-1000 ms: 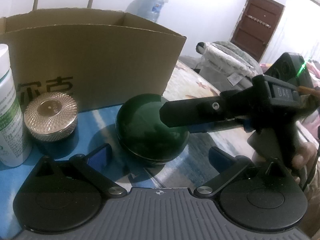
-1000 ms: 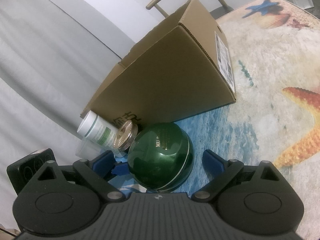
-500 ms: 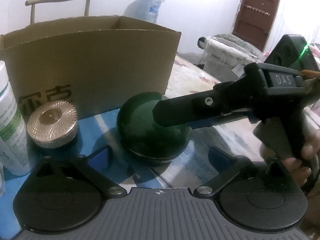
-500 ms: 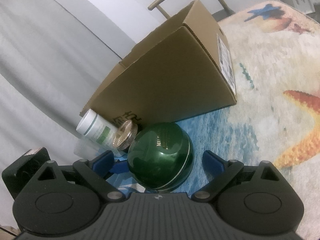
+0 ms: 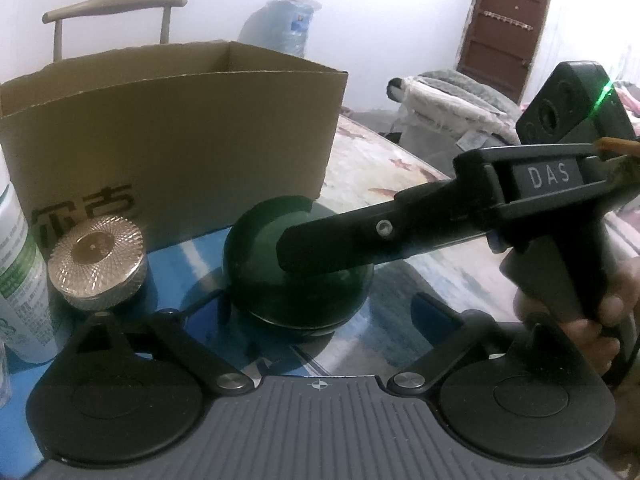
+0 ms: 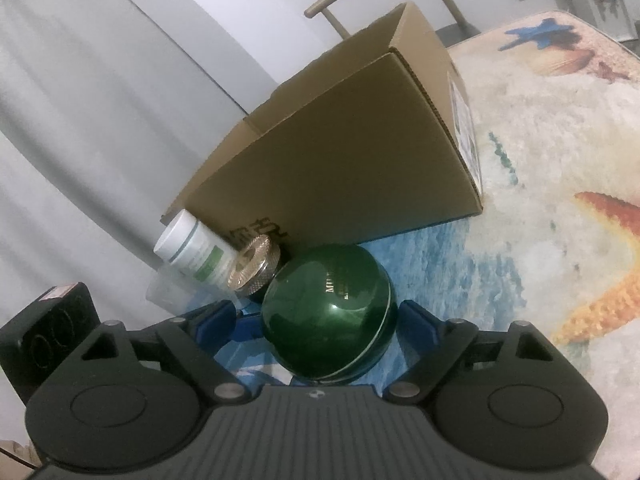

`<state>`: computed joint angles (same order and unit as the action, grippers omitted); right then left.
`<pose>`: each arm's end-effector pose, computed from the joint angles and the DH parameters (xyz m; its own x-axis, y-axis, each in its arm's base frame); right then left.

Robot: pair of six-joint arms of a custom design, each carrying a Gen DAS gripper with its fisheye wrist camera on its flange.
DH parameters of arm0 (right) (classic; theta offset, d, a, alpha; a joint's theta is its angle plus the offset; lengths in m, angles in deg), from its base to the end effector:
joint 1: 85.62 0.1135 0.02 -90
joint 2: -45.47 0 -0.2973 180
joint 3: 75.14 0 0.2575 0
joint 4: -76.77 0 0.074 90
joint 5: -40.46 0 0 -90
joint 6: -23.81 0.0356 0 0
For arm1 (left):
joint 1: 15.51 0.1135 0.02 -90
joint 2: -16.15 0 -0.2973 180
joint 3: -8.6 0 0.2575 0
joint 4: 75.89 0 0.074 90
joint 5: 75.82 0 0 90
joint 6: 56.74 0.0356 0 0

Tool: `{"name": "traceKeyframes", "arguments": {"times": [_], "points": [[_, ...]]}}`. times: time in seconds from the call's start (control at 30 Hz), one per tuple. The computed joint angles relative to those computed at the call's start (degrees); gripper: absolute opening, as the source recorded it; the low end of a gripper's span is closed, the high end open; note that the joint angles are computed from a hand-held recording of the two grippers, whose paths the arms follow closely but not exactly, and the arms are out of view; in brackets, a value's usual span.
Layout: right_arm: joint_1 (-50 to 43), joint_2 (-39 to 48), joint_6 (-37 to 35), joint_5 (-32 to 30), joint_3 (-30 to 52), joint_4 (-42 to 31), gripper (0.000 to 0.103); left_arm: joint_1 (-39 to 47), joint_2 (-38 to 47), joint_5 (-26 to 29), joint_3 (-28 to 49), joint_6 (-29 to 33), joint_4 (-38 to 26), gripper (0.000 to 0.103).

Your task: Organize rigid objects

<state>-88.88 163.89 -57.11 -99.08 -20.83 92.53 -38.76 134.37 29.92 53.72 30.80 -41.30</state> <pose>0.3395 0.0078 0.0708 -0.8105 0.1487 -0.5665 -0.3443 0.6614 0.6663 0.2903 -0.1353 0.0617 -0.5962 0.2112 -0.7745 0.5499 0.8104 -0.2023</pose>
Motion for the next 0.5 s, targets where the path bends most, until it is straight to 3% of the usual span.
{"name": "traceKeyframes", "arguments": {"times": [0.5], "points": [[-0.82,-4.45,-3.92,2.97,-3.24,-4.31,0.091,-0.92,-1.12,3.75,-2.88,2.45,1.83,0.097]]}}
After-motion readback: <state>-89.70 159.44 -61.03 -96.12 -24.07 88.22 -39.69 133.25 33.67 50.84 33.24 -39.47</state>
